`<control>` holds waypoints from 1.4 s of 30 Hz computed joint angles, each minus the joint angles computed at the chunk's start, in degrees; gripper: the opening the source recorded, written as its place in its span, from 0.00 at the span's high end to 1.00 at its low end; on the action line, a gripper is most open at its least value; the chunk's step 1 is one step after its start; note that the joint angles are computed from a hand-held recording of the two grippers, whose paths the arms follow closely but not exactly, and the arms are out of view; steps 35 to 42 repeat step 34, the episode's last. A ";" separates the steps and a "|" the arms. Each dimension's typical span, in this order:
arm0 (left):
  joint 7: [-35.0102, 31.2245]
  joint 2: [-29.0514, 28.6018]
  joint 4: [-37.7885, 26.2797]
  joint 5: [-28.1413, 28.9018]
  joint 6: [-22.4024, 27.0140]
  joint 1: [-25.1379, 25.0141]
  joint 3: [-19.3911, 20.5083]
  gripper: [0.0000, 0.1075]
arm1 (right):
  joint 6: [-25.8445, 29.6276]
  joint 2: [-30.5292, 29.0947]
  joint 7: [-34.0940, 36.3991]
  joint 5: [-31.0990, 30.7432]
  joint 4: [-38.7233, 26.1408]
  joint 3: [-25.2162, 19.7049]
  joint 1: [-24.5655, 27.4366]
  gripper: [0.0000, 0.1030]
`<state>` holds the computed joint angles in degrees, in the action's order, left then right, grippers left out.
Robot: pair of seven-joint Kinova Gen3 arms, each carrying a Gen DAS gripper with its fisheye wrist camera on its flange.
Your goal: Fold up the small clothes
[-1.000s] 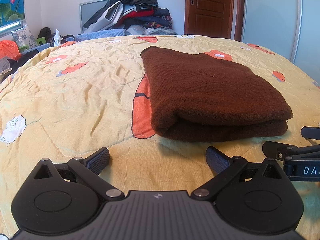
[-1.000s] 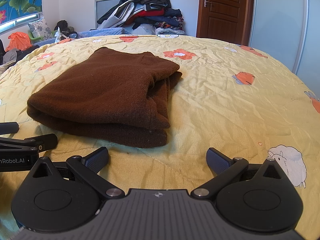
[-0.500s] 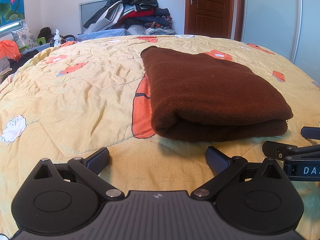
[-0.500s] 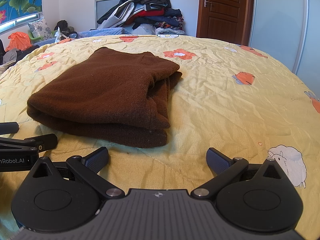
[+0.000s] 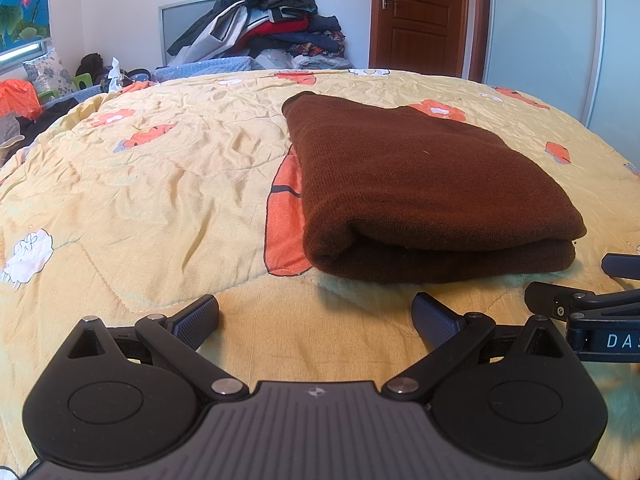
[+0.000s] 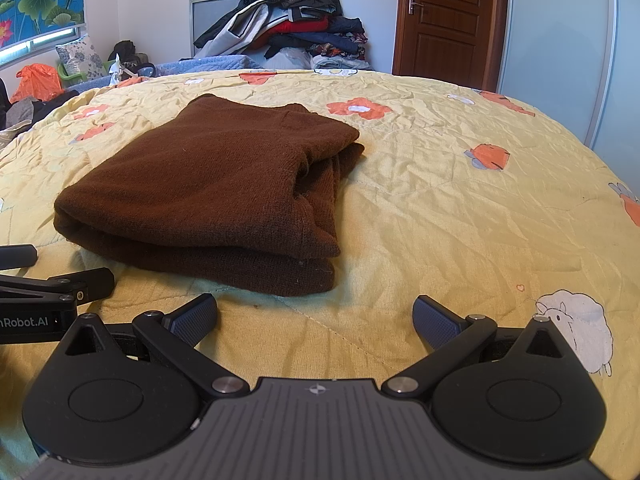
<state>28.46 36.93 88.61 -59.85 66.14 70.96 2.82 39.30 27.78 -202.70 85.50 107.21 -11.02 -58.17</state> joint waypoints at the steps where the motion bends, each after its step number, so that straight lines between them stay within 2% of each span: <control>1: 0.04 0.03 -0.01 0.03 0.05 0.04 0.02 0.04 | 0.00 0.00 0.00 0.00 0.00 -0.01 0.01 0.00; 9: 0.05 -0.30 -0.07 0.78 -0.09 -0.33 0.24 0.04 | 0.02 0.00 0.01 -0.02 0.00 -0.03 0.01 0.00; 18: -1.35 0.73 -3.32 3.71 1.91 -0.12 -0.16 0.04 | 0.03 0.01 0.04 -0.05 -0.03 -0.02 0.00 0.00; 24: -1.40 0.63 -3.11 3.61 1.69 0.16 -0.45 0.04 | 0.01 0.01 0.04 -0.03 -0.02 -0.02 0.02 0.00; 31: 1.57 -0.11 -0.83 1.60 0.65 0.86 -0.53 0.04 | 0.00 0.00 0.02 -0.01 -0.01 -0.02 0.04 0.00; 42: 0.37 -0.58 -0.67 1.75 0.47 0.35 0.22 0.04 | -0.30 -0.13 0.11 -0.07 0.06 -0.05 0.17 0.00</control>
